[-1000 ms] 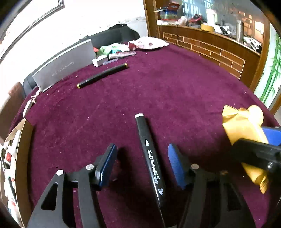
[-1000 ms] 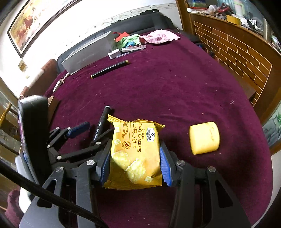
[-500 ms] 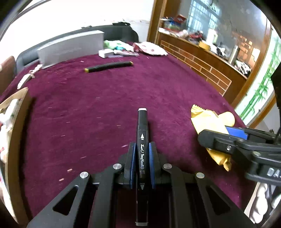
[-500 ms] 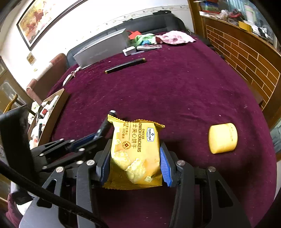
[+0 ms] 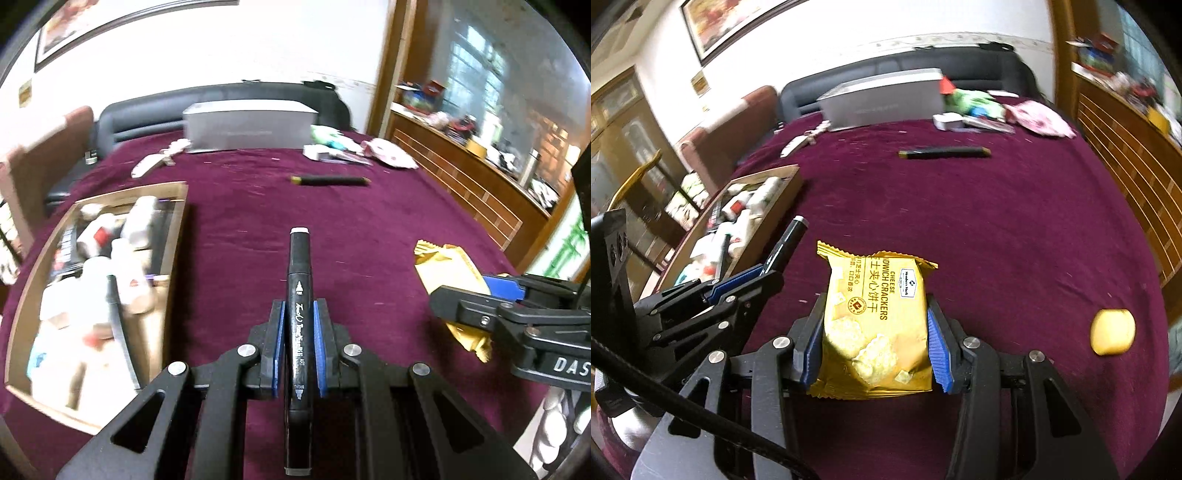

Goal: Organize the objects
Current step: 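Carry the black marker and cracker packet over the cardboard tray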

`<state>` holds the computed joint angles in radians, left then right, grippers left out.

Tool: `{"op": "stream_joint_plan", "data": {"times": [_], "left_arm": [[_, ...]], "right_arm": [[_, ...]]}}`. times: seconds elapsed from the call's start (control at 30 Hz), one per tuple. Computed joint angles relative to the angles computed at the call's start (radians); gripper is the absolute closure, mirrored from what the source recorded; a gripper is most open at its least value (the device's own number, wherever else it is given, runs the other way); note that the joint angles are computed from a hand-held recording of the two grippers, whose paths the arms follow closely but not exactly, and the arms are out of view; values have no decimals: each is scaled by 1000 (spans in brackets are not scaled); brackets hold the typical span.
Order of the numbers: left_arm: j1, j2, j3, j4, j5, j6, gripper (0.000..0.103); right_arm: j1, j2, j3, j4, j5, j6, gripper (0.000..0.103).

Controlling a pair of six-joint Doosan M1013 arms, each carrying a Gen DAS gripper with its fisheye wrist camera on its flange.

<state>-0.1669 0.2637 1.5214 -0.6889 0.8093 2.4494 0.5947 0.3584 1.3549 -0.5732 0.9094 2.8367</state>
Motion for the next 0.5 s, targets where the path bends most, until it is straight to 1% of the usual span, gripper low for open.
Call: {"op": "stream_joint_plan", "data": {"times": [0.13,0.3,0.5], "left_arm": [[35,11,-16,13,-25,-36,91],[73,26,-30,20,-69,-55,91],[109,57,-67,38,-84,-81,91]], "right_arm": [[3,45,-75,41,-6,-87,57],[0,112,-187,127,-4,-217,57],[5,200,-337,182,35,-331,57]]}}
